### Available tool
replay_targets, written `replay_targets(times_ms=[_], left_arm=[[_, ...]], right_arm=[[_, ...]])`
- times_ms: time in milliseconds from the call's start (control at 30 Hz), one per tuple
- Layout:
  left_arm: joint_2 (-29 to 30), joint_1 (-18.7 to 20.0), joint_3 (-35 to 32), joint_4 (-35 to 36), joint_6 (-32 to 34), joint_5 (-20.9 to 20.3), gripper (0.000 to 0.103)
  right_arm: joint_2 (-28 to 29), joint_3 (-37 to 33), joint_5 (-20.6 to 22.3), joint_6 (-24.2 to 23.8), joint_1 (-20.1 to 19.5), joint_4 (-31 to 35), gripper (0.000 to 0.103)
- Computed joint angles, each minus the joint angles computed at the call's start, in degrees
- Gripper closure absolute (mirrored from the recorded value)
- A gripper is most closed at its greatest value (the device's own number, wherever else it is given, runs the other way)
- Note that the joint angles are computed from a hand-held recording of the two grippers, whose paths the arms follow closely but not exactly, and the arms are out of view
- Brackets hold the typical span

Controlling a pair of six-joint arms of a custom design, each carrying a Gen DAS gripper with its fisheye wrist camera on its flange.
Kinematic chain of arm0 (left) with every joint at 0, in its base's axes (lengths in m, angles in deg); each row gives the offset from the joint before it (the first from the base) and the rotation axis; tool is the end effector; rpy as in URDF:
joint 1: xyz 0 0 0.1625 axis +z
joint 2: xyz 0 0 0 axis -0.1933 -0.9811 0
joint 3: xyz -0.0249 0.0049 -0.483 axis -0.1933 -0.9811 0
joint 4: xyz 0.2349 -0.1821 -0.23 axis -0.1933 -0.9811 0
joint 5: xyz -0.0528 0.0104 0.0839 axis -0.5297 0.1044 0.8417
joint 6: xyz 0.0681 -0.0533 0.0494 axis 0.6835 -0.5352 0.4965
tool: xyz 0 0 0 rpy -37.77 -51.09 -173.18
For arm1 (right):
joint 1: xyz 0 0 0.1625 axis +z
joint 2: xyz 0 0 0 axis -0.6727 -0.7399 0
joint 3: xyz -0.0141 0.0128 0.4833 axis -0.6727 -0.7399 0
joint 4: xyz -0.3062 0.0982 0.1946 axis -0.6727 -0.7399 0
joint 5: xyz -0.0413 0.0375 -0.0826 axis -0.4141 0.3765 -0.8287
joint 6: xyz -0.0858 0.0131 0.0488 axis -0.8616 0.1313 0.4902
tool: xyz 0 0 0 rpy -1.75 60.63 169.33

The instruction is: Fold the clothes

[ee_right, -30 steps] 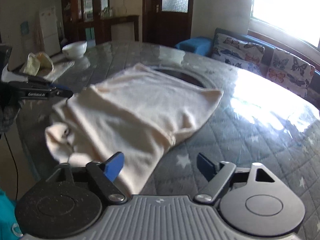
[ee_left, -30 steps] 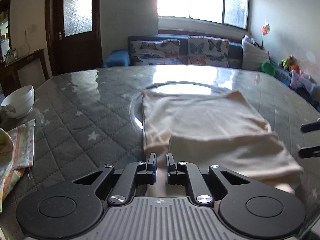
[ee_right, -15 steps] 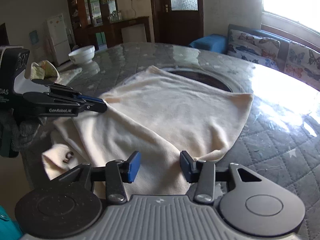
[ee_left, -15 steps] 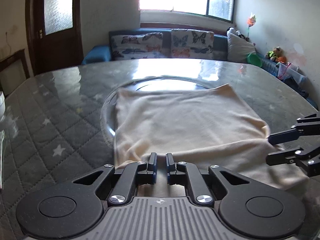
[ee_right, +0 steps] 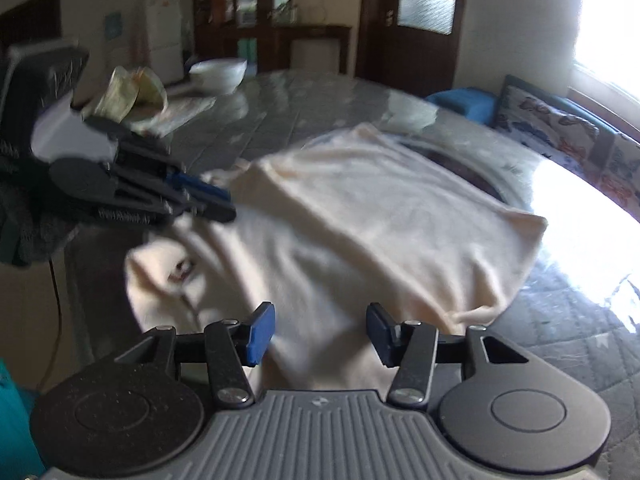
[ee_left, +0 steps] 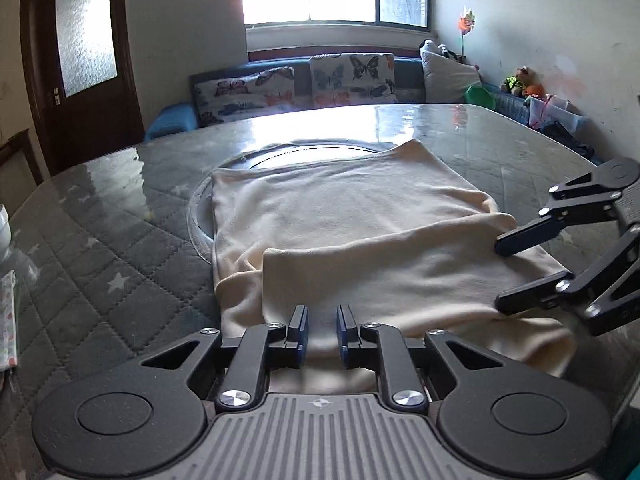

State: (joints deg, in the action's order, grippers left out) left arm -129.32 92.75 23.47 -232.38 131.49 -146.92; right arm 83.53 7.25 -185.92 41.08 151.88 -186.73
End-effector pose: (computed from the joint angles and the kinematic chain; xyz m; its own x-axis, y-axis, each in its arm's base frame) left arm 0.0336 -0.8030 0.2735 -0.4905 0.6747 -0.5516 0.8671 0.4411 -0.2315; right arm 0.3412 -0.7297 -0.0958 -0.6261 -0.3219 0.7103 -0.6916 0.6499 -0.3152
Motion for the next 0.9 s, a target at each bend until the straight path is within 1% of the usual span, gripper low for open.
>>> replay_targets(times_ms=[67, 167, 300, 333, 433, 500, 667, 733, 900], left_arm=[[-1.28, 0.15, 1.05, -0.40, 1.13, -0.66, 0.086], [-3.51, 0.51, 2.82, -0.65, 4.81, -0.83, 0.086], [-6.32, 1.05, 6.42, -0.77, 12.85, -0.80, 0.086], [-6.97, 1.20, 7.47, -0.82, 14.96, -0.99, 0.086], [-8.11, 1.57, 10.39, -1.76, 21.05, -2.59, 0.084], [-8.00, 1.76, 11.64, -3.44, 24.02, -3.67, 0.084], [-7.27, 2.17, 11.84, -2.74, 28.40, -6.60, 0.084], [-7.25, 2.31, 11.92, -2.33, 29.77, -6.77, 0.084], [-7.00, 2.70, 11.46, -1.82, 29.74, -6.53, 0.083]], right_arm=[[-0.84, 1.40, 0.54, 0.04, 0.27, -0.70, 0.051], [-2.47, 4.23, 0.82, -0.10, 0.76, -1.84, 0.050], [-4.43, 8.21, -0.41, -0.17, 1.37, -2.47, 0.045], [-4.88, 9.25, -0.75, -0.27, 1.50, -2.47, 0.045], [-6.07, 11.83, -1.49, -0.87, 1.88, -1.83, 0.042], [-6.40, 12.97, -2.00, -1.80, 2.20, -1.70, 0.036], [-5.65, 13.11, -2.69, -4.95, 2.71, -2.32, 0.034], [-5.16, 12.76, -2.81, -6.26, 2.81, -2.88, 0.032], [-4.22, 11.84, -2.25, -9.22, 2.75, -2.99, 0.031]])
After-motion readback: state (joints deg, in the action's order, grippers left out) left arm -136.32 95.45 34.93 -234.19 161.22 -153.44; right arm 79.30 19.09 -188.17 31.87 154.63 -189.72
